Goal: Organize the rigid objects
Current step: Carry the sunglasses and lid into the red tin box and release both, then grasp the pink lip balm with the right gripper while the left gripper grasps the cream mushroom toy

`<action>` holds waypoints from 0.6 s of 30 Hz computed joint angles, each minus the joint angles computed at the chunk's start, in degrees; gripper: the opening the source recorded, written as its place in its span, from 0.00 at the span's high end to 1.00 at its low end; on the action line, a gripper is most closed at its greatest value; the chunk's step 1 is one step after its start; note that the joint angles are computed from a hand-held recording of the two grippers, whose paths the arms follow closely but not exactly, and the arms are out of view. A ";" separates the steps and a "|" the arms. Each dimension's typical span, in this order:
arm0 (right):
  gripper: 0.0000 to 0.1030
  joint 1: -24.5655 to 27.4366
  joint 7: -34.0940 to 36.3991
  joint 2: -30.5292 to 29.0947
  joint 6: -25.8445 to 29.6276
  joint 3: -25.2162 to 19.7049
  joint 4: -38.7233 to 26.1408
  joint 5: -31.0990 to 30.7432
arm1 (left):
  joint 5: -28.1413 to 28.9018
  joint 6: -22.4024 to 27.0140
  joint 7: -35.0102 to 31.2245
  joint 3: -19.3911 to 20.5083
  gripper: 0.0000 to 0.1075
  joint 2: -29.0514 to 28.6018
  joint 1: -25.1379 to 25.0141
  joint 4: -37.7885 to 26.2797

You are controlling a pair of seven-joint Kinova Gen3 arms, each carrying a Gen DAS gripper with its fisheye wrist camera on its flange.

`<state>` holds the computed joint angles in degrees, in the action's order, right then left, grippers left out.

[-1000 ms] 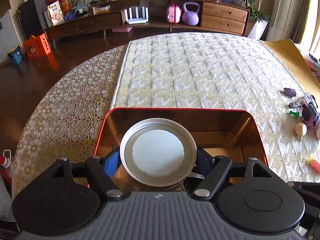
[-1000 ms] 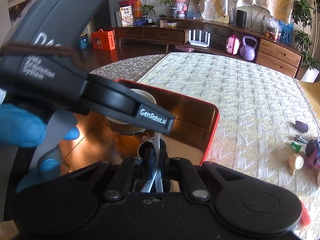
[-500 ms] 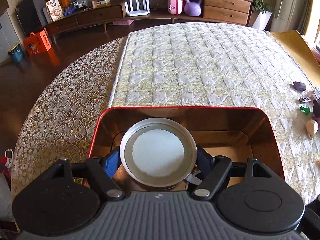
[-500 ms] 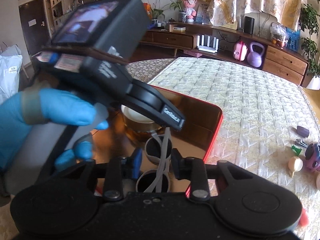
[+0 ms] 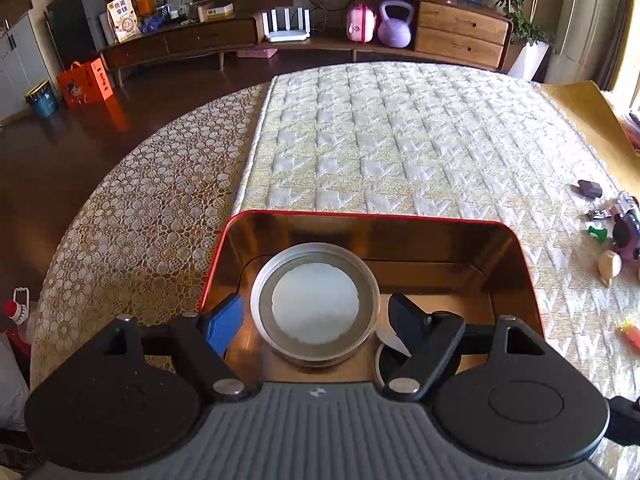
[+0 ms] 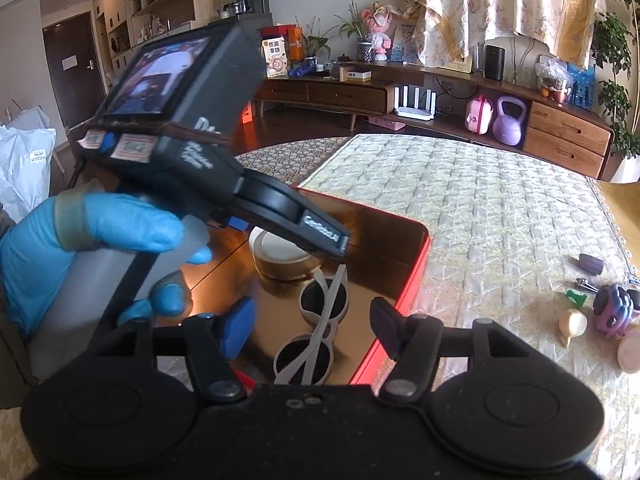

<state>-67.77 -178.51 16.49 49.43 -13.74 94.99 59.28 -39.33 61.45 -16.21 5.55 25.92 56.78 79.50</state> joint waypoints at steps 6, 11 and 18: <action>0.27 -0.57 -3.17 -2.40 1.36 -0.95 2.17 1.77 | -3.29 2.72 3.15 0.32 0.26 -1.76 3.14 0.21; 0.16 -1.87 -7.34 -4.26 5.19 -3.07 4.12 4.55 | -5.65 4.99 5.42 1.68 0.26 -3.12 5.26 -0.02; 0.07 -1.33 -13.37 -8.87 8.64 -7.29 8.91 6.91 | -8.07 7.98 8.21 3.52 0.26 -3.76 8.52 -1.51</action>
